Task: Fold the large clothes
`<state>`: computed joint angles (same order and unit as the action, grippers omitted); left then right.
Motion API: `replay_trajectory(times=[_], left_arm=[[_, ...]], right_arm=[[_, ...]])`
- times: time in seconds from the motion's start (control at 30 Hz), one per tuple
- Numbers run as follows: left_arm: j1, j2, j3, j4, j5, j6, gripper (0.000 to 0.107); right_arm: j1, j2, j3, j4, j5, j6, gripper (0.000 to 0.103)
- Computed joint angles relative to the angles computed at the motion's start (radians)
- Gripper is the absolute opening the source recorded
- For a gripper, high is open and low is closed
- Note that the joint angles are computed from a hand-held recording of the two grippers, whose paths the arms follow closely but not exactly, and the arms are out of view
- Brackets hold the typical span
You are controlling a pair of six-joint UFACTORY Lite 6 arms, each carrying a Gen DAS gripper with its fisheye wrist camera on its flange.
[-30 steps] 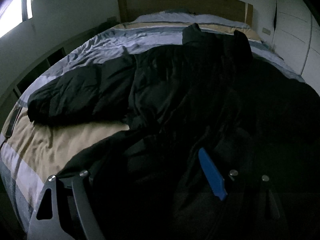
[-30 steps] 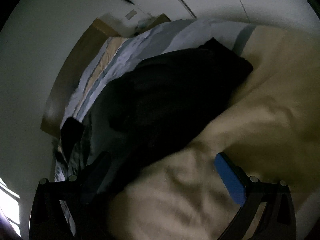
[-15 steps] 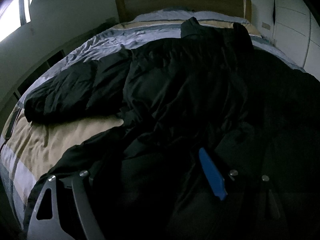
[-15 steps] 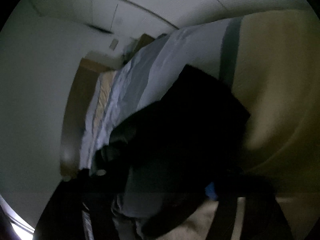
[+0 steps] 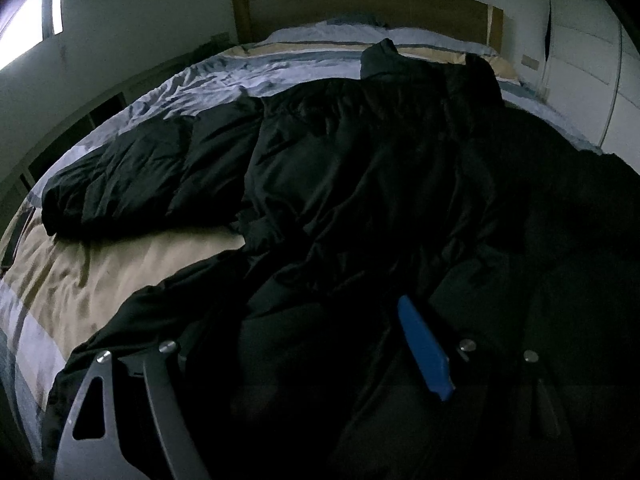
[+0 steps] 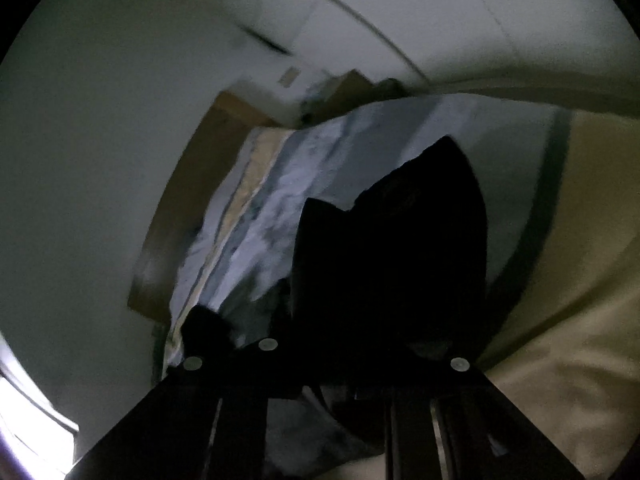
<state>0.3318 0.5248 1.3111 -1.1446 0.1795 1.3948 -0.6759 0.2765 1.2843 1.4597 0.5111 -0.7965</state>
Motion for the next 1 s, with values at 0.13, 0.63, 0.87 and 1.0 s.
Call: replay_trajectory(times=[0.13,0.63,0.87,1.0], left_arm=[[0.031,-0.059,-0.021,0.021,0.057,-0.028,0.083],[0.283,-0.315,-0.095,0.137,0.304,-0.097,0.083],[0.38,-0.336,-0.12,0.156,0.365,-0.065,0.083],[0.416,-0.322,-0.105,0.144,0.389,-0.045,0.083]], right_arm=[[0.098,-0.11,0.007,-0.147,-0.012,0.157,0.015],[0.692,-0.251,0.196,-1.092,-0.034,1.03,0.015],[0.959,-0.127,0.205,-1.423,-0.036,1.33,0.015],[1.069,-0.051,0.195,-1.55,-0.02,1.452,0.015]])
